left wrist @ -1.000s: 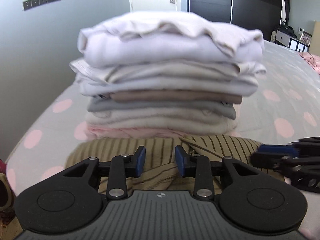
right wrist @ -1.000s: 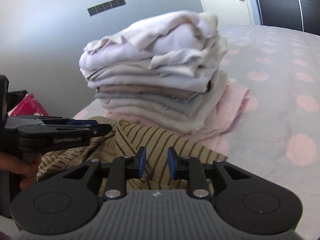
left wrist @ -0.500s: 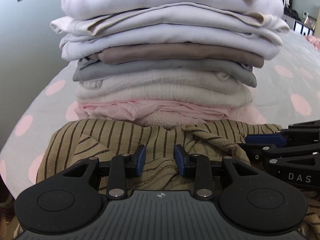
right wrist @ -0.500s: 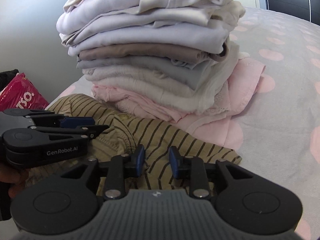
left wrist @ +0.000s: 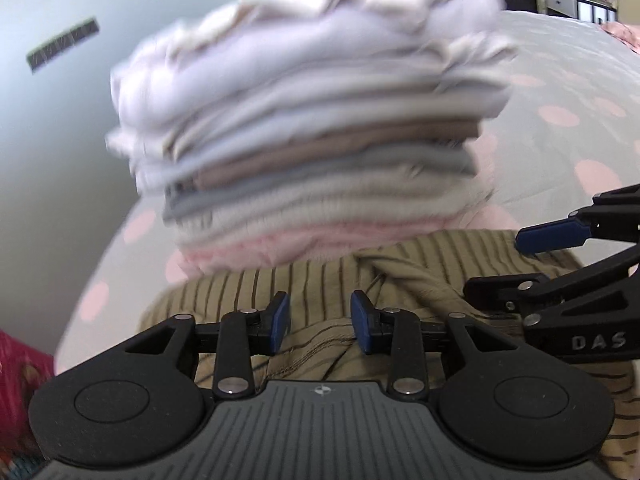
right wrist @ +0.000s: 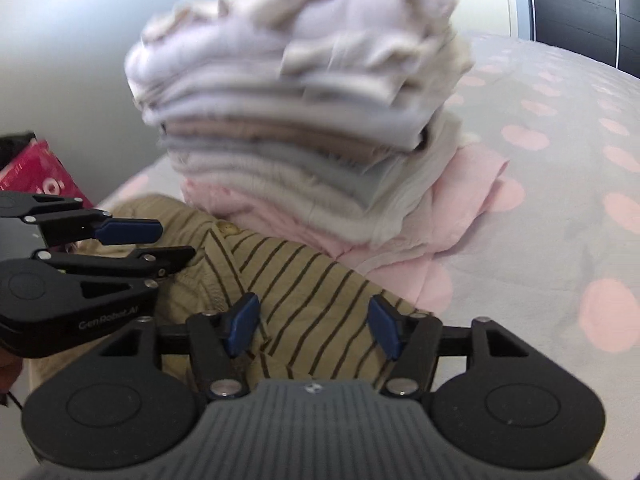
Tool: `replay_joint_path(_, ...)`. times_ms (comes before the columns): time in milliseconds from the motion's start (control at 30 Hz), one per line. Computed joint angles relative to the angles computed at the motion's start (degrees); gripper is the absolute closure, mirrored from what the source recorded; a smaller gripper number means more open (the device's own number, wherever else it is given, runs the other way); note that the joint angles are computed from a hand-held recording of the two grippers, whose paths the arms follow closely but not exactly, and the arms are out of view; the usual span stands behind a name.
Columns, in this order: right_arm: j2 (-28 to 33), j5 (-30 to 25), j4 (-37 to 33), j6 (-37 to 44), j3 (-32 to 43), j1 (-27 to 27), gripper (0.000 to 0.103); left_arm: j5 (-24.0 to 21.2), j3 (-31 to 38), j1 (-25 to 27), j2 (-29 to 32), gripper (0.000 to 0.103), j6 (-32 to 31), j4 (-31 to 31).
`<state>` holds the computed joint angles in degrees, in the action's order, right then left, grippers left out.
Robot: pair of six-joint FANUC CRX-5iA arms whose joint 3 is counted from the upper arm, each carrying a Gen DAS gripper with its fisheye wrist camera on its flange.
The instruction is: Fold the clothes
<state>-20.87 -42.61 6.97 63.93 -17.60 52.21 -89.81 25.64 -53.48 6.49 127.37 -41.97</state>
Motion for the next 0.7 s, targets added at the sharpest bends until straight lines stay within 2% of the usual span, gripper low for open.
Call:
replay_joint_path(67, -3.3, 1.5, 3.2, -2.0, -2.6, 0.6, 0.023, 0.1, 1.7, -1.3, 0.4, 0.054, -1.5, -0.7)
replay_joint_path(167, -8.3, 2.8, 9.7, -5.6, -6.5, 1.7, 0.018, -1.4, 5.9, -3.4, 2.4, 0.054, -5.2, -2.2)
replay_joint_path(267, -12.4, 1.7, 14.3, -7.6, -8.9, 2.3, 0.015, -3.0, 11.0, -5.5, 4.9, 0.053, -8.1, -3.7)
replay_joint_path(367, -16.3, -0.4, 22.4, -12.4, -12.0, 3.5, 0.011, -4.0, 16.4, -8.0, 7.5, 0.048, -9.5, -6.4)
replay_joint_path(433, -20.3, -2.2, 30.7, -17.5, -15.6, 5.0, 0.008, -4.7, 20.4, -9.7, 9.7, 0.048, -11.1, -8.5)
replay_joint_path(533, -24.8, -5.5, 38.2, -20.7, -18.4, 5.5, 0.004, -5.8, 28.3, -11.8, 14.2, 0.046, -14.2, -11.1)
replay_joint_path(600, -27.4, -8.3, 38.8, -20.5, -18.4, 5.1, 0.004, -6.3, 35.0, -13.1, 18.1, 0.034, -16.9, -12.8)
replay_joint_path(700, -30.5, -12.7, 39.8, -21.5, -18.1, 4.8, 0.003, -5.9, 45.2, -15.1, 24.0, 0.034, -21.5, -14.8)
